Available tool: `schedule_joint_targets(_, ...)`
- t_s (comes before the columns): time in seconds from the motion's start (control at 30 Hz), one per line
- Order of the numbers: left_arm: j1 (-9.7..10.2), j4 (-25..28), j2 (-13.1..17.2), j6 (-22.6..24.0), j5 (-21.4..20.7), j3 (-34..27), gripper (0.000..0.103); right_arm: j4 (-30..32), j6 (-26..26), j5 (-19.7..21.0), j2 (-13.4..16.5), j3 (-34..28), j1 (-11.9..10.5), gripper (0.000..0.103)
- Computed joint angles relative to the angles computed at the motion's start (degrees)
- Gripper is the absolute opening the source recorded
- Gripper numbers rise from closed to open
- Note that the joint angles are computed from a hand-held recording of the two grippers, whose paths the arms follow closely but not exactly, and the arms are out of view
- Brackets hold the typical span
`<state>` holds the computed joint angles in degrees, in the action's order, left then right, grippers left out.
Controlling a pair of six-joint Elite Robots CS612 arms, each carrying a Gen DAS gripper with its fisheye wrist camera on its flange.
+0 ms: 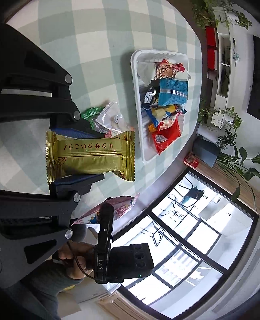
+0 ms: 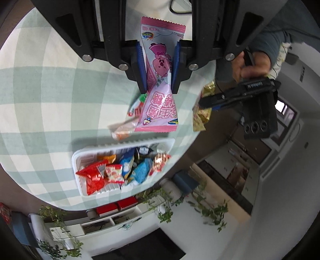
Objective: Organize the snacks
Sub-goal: 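Carry the gold packet and pink stick packet over the white tray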
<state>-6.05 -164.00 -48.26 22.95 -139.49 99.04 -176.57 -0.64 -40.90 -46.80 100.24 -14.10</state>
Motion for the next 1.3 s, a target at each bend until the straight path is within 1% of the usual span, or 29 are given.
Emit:
schedule_joint_targets(0.07, 0.05, -0.67, 0.52, -1.71, -0.75, -1.31, 0.03, -1.97, 3.09, 0.31, 0.45, -1.09, -0.05, 0.026)
schedule_joint_targets(0.17, 0.16, -2.43, 1.62, -5.36, -1.44, -3.88, 0.03, -2.7, 4.45, -2.04, 0.68, -2.95, 0.36, 0.026)
schedule_joint_targets(0.3, -0.07, -5.08, 3.05, -9.98, -0.25, -7.59, 0.03, -4.22, 7.42, -3.85, 1.62, -6.52, 0.61, 0.026)
schedule_joint_targets(0.37, -0.44, -5.09, 3.53, -10.76, 0.62, -9.35, 0.03, -5.01, 8.82, -4.73, 2.07, -8.2, 0.7, 0.026)
schedule_joint_targets(0.5, -1.53, -4.46, 4.71, -11.83, 2.98, -13.09, 0.03, -4.36, 10.45, -7.41, 3.55, -12.97, 1.34, 0.026)
schedule_joint_targets(0.6, -2.5, -3.1, 5.66, -12.34, 4.97, -16.11, 0.03, -2.47, 10.73, -9.25, 5.1, -16.9, 1.84, 0.026)
schedule_joint_targets(0.73, -4.19, -1.09, 7.38, -13.41, 9.12, -19.72, 0.03, 1.45, 10.37, -11.84, 7.47, -21.74, 2.44, 0.026)
schedule_joint_targets(0.8, -5.04, -0.8, 8.3, -13.62, 11.07, -20.78, 0.03, 3.96, 10.21, -13.49, 8.97, -24.29, 2.72, 0.026)
schedule_joint_targets(0.97, -7.0, -0.84, 10.43, -13.51, 16.1, -22.42, 0.03, 10.68, 7.83, -17.98, 11.66, -28.94, 3.44, 0.026)
schedule_joint_targets(1.17, -8.89, -1.6, 11.9, -10.31, 22.25, -22.81, 0.03, 16.47, 4.78, -20.01, 13.78, -32.76, 3.97, 0.026)
schedule_joint_targets(1.3, -9.61, -1.44, 12.65, -8.84, 25.08, -23.32, 0.03, 18.83, 4.01, -20.85, 14.93, -34.66, 4.28, 0.026)
